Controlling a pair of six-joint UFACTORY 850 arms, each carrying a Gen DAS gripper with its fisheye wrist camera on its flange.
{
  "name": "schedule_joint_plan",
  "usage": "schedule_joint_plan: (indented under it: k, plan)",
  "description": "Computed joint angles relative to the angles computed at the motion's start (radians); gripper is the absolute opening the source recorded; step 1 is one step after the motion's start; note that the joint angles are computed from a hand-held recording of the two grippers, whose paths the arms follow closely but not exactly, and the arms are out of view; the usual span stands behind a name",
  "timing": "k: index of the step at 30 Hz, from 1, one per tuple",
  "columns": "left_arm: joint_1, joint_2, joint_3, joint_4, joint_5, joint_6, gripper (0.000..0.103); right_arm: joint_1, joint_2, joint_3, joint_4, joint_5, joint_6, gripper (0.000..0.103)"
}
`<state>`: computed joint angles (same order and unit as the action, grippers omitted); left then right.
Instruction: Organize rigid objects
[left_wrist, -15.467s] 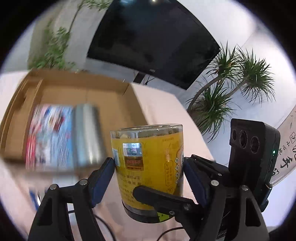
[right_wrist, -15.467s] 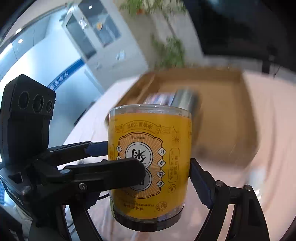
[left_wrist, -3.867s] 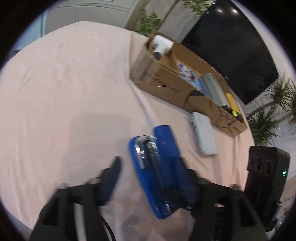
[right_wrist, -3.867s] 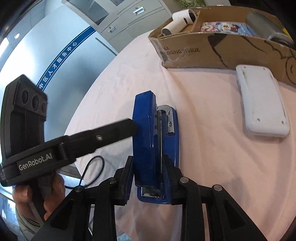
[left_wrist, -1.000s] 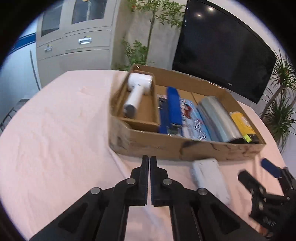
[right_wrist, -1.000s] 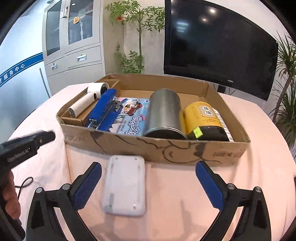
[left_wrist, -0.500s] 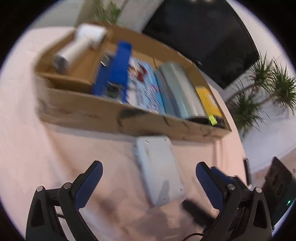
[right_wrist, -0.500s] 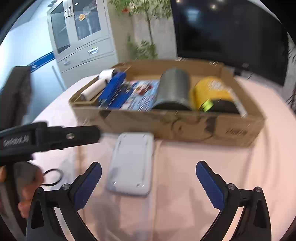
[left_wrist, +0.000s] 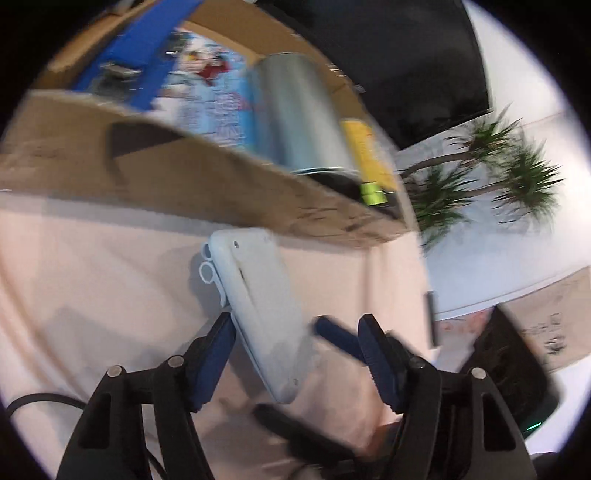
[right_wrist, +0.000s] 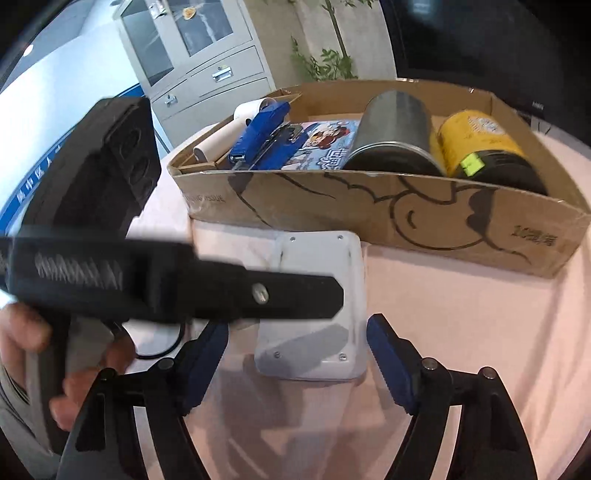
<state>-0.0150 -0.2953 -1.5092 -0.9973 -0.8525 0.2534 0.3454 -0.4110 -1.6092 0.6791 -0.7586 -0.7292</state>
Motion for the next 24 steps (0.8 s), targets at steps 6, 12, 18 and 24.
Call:
schedule_joint_plan:
  k: [6,12,18,24]
  plan:
    - [-0.042,-0.071,-0.116,-0.076,-0.002,0.058,0.065,-0.050,-0.019,-0.026,0.051,-0.026,0.009,0.073]
    - [-0.030,-0.010,-0.056,0.033,0.043,0.010,0.065,-0.104,-0.055,-0.041,-0.001,-0.051,0.146,0.032]
    - [-0.015,0.037,-0.001,0.092,0.063,-0.041,0.065,-0.143,-0.100,-0.071,0.200,-0.281,0.121,0.023]
    - [-0.006,0.087,0.066,0.147,0.096,-0.096,0.065,-0.097,-0.036,-0.014,0.118,-0.286,0.122,0.072]
